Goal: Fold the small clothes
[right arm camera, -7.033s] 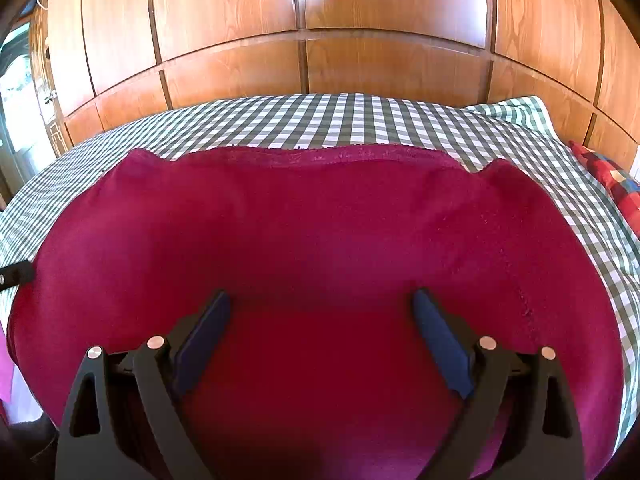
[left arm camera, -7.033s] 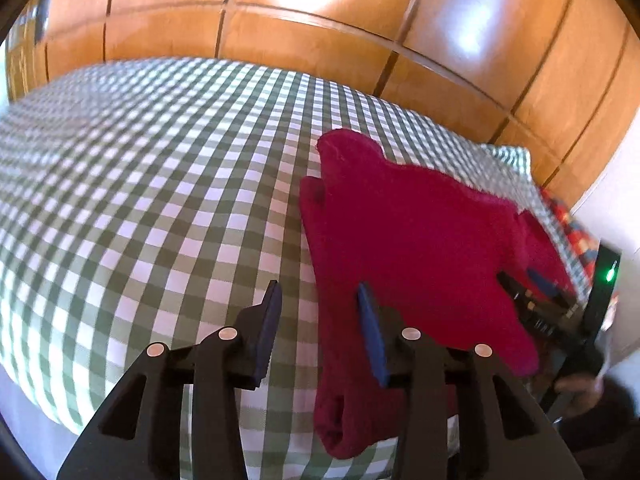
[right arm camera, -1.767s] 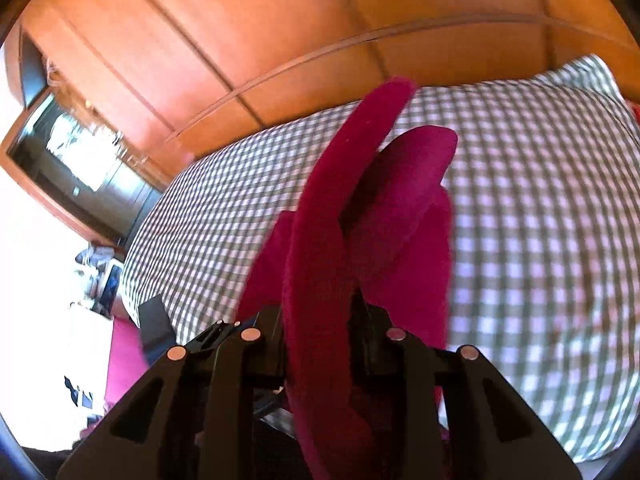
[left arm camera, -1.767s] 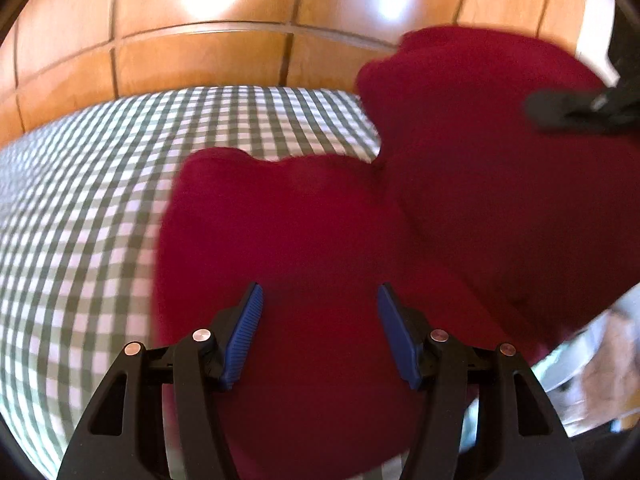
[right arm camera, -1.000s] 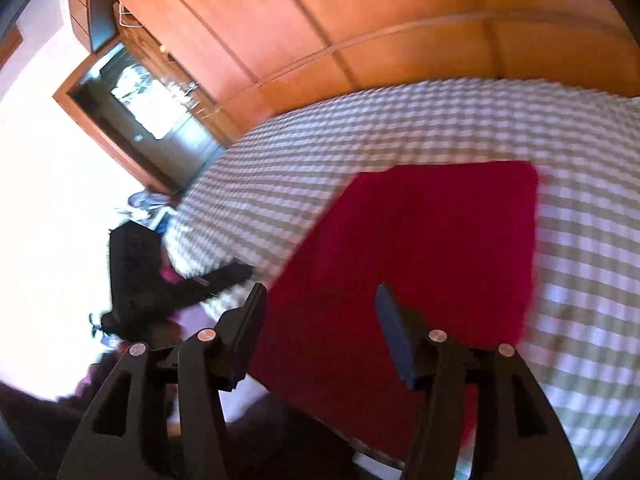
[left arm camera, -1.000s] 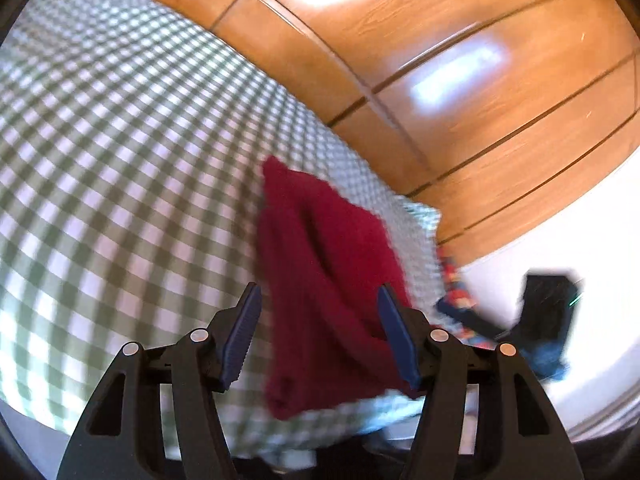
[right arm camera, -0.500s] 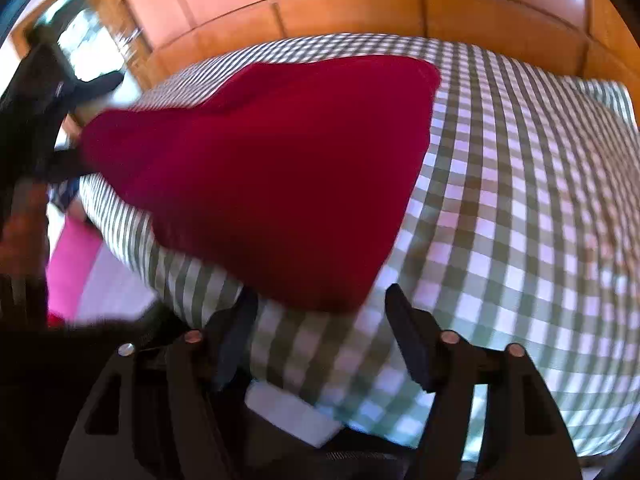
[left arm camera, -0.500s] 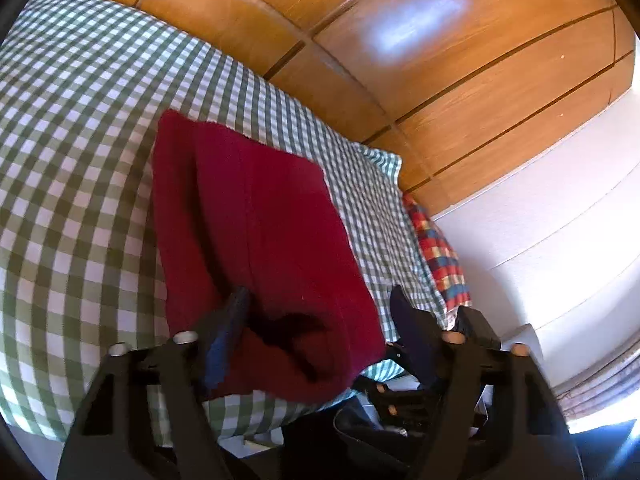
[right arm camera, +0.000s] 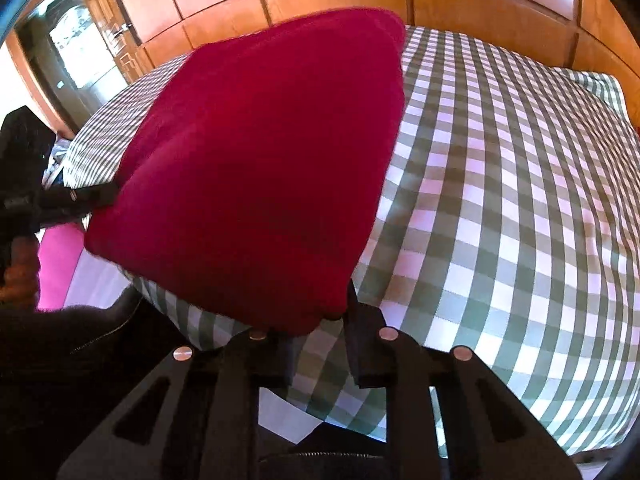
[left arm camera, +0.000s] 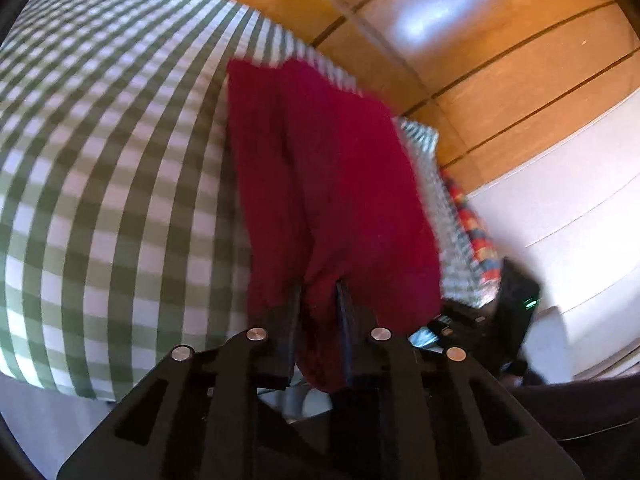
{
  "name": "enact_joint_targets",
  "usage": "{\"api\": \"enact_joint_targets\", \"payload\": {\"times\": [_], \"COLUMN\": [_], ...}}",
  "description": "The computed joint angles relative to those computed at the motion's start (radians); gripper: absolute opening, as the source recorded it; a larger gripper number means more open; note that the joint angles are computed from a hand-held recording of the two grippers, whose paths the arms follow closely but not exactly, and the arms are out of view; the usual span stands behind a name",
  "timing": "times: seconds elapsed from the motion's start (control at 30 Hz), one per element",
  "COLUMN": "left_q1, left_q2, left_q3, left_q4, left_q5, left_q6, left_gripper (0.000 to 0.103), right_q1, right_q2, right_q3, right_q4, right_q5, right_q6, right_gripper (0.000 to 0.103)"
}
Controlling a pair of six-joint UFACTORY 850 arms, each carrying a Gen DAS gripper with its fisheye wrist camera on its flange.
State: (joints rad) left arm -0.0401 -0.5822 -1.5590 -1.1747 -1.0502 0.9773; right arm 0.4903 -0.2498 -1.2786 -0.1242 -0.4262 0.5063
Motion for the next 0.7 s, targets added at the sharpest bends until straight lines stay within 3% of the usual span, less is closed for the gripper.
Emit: {"api": "enact_joint_targets", "payload": {"times": [0.07, 0.13, 0.27, 0.4, 0.43, 0.47, 0.57, 0.7], "left_q1": [0.009, 0.010, 0.001, -0.036, -0.046, -0.054, -0.071, -0.084], "left_q2": [-0.001, -0.021, -0.096, -0.167, -0.182, -0.194, -0.177, -0.079], "left_q3": [-0.015, -0.052, -0.159, -0.260, -0.284, -0.306, -0.309, -0.219], "left_q4": [-0.047, -0.074, -0.074, -0.034, -0.025, -0.007, 0.000, -0.016], "left_q5": [-0.016, -0.003, -0.022, -0.003, 0.008, 0.017, 0.082, 0.242], "left_q6": [0.027, 0.009, -0.068, -0.168, -0.189, -0.197, -0.161, -0.023], "left_gripper": [0.037, 0.056, 0.058, 0.058, 0.046, 0.020, 0.014, 0.014], "right_q1": [-0.006, -0.023, -0.039, -0.029, -0.025, -0.021, 0.001, 0.071], "right_q2": [0.020, 0.068, 0.129, 0.093, 0.069, 0.040, -0.028, -0.104], "right_q3": [0.011, 0.041, 0.055, -0.017, -0.046, -0.079, -0.155, -0.210], "right_q4": [0.070, 0.138, 0.121, -0.024, -0.077, -0.104, -0.148, -0.354], "right_q5": [-0.003, 0.003, -0.003, 0.012, 0.017, 0.026, 0.031, -0.004], "right_q6": [-0.083, -0.175, -0.203, -0.109, -0.067, -0.048, -0.029, 0.123], "right_gripper": [0.027, 0.050, 0.053, 0.053, 0.053, 0.053, 0.053, 0.054]}}
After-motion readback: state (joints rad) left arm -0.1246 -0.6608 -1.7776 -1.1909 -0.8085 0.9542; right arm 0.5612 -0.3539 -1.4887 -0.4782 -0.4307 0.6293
